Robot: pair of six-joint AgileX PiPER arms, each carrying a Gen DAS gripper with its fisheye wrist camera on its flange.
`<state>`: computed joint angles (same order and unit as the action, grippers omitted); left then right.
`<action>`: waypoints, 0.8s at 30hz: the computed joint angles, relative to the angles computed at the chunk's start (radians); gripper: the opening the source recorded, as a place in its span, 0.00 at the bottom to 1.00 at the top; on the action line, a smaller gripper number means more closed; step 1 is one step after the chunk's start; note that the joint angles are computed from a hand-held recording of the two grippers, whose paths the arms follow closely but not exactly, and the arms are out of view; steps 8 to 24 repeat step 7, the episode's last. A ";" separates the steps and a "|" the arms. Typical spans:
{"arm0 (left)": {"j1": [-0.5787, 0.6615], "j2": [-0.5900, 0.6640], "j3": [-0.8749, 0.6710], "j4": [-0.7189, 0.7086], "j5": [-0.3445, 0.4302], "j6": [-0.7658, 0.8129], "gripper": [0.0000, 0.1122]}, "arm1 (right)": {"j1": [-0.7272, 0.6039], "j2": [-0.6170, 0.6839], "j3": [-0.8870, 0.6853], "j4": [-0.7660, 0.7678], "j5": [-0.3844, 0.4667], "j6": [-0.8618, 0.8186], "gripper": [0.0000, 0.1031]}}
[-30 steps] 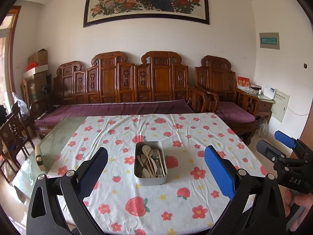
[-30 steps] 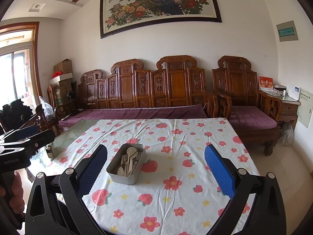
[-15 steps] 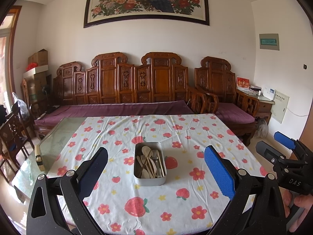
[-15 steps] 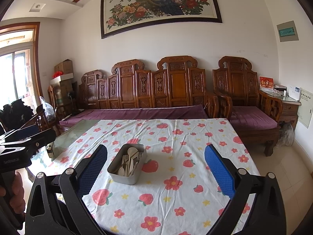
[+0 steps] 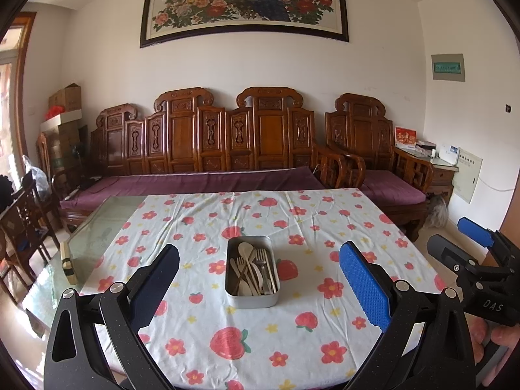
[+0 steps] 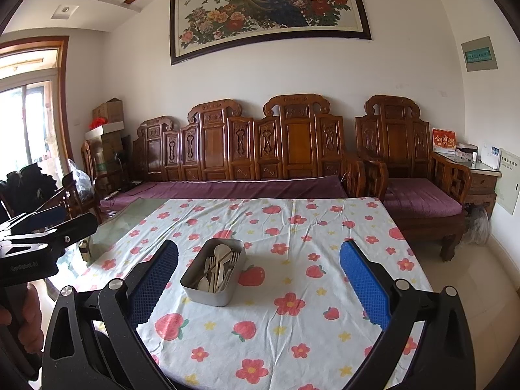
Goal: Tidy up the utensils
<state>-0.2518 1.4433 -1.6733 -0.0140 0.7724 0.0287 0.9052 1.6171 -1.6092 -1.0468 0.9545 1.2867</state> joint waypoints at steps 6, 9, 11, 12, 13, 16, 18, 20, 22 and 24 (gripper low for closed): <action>0.003 -0.003 0.007 -0.003 -0.006 0.001 0.85 | -0.002 0.002 -0.007 0.005 0.000 -0.005 0.97; -0.002 0.001 0.001 0.003 -0.004 -0.007 0.85 | 0.000 0.004 -0.007 0.003 0.001 -0.003 0.97; -0.002 0.001 0.001 0.003 -0.004 -0.007 0.85 | 0.000 0.004 -0.007 0.003 0.001 -0.003 0.97; -0.002 0.001 0.001 0.003 -0.004 -0.007 0.85 | 0.000 0.004 -0.007 0.003 0.001 -0.003 0.97; -0.002 0.001 0.001 0.003 -0.004 -0.007 0.85 | 0.000 0.004 -0.007 0.003 0.001 -0.003 0.97; -0.002 0.001 0.001 0.003 -0.004 -0.007 0.85 | 0.000 0.004 -0.007 0.003 0.001 -0.003 0.97; -0.002 0.001 0.001 0.003 -0.004 -0.007 0.85 | 0.000 0.004 -0.007 0.003 0.001 -0.003 0.97; -0.002 0.001 0.001 0.003 -0.004 -0.007 0.85 | 0.000 0.004 -0.007 0.003 0.001 -0.003 0.97; -0.002 0.001 0.001 0.003 -0.004 -0.007 0.85 | 0.000 0.004 -0.007 0.003 0.001 -0.003 0.97; -0.002 0.001 0.001 0.003 -0.004 -0.007 0.85 | 0.000 0.004 -0.007 0.003 0.001 -0.003 0.97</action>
